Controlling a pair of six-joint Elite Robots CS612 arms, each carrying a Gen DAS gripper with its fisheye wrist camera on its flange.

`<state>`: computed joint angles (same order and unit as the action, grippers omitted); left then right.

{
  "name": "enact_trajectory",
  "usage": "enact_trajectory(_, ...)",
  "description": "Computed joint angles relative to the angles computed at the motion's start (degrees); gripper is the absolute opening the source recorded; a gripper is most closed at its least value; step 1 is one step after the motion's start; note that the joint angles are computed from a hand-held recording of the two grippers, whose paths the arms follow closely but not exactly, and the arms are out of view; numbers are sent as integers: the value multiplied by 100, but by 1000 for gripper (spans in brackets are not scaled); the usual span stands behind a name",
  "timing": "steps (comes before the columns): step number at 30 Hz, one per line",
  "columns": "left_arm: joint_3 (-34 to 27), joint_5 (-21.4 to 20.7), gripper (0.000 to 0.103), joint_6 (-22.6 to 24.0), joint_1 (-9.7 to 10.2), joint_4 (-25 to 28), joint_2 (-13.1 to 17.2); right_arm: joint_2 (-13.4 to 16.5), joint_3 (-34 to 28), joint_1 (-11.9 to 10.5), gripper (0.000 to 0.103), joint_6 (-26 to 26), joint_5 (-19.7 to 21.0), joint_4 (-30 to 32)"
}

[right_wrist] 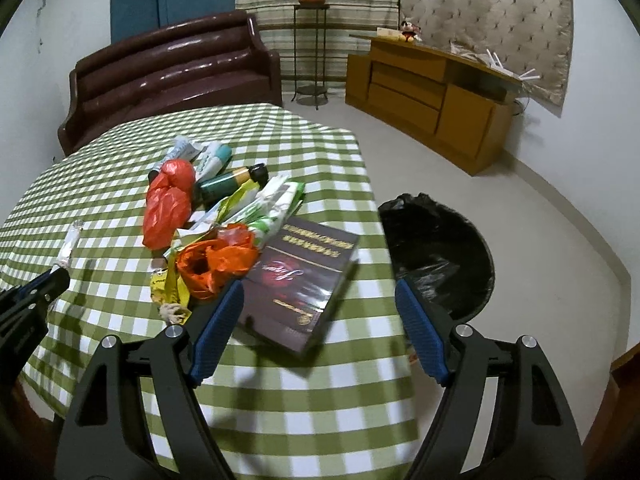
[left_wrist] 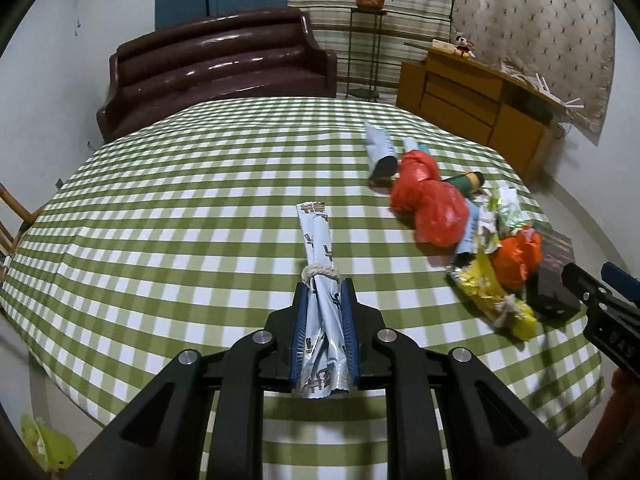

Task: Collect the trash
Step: 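Grasp the dark cigarette box with the right gripper while the left holds the paper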

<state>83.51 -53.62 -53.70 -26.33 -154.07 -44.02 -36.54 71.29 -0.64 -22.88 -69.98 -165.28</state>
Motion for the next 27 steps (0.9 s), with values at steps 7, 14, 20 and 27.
enact_trajectory(7, 184, -128, 18, -68, 76, -164, -59, 36, -50, 93, 80, 175, -257, 192)
enact_trajectory(14, 310, -133, 18, -35, 126, -318, -91, 62, -49, 194, 82, 160, -569, 83)
enact_trajectory(20, 361, -113, 18, -56, 149, -376, -106, 55, -9, 217, 80, 81, -789, 40)
enact_trajectory(27, 405, -179, 18, -114, 175, -376, -113, 32, 81, 140, 78, 71, -892, -74)
